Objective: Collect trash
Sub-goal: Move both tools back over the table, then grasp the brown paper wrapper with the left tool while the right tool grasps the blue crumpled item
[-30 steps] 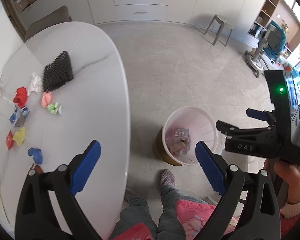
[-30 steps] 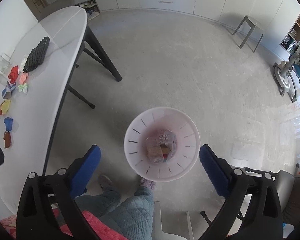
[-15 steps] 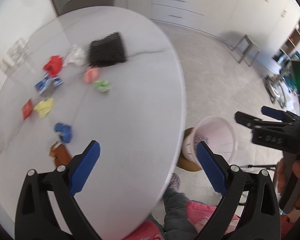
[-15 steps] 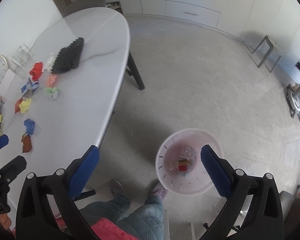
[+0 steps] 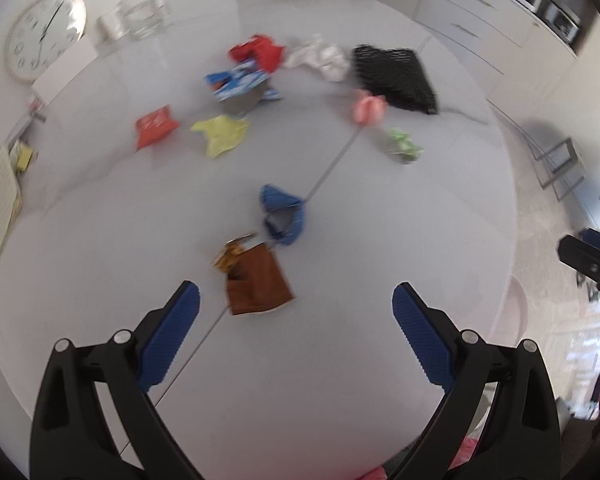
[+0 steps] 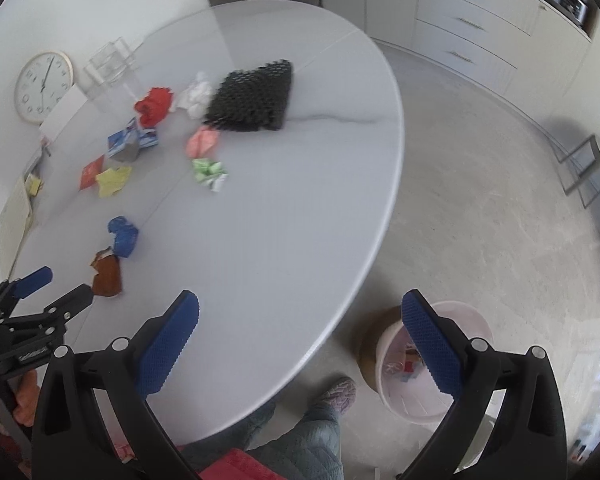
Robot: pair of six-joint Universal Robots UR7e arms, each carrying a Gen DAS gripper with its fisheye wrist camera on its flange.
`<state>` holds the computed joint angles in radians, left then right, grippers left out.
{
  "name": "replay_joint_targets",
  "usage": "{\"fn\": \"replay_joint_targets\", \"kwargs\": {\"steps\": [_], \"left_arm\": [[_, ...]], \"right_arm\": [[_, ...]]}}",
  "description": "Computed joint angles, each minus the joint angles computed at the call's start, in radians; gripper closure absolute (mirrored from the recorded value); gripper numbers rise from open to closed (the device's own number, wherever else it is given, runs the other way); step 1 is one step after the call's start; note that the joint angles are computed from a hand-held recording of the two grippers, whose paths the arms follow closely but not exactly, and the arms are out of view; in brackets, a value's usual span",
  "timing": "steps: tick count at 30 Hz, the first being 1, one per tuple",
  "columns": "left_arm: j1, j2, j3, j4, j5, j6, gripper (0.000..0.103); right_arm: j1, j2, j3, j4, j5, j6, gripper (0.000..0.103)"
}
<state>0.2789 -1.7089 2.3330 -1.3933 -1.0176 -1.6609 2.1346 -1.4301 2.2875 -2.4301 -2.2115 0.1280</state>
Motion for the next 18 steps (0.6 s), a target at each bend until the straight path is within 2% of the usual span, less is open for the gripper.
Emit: {"fn": "replay_joint_targets", "kwargs": {"steps": [5,14,18], "left_arm": [[0.027,-0.076,0.059,0.018,-0.005,-0.024,0.011],[0.109,-0.106,0.111,-0.092,-0.003,0.052,0.026],[0.143,-0.089,0.119,-0.14,-0.003,0.085,0.041]], "right_arm": [[0.019,0.07,-0.02,-0.016,0.026,-0.003,0.002],[0.023,0.145,-0.051,-0.011,0.04,-0.008,0.002],[0.021,0.165,-0.061,-0.004,0.042,-0.014,0.002]]}}
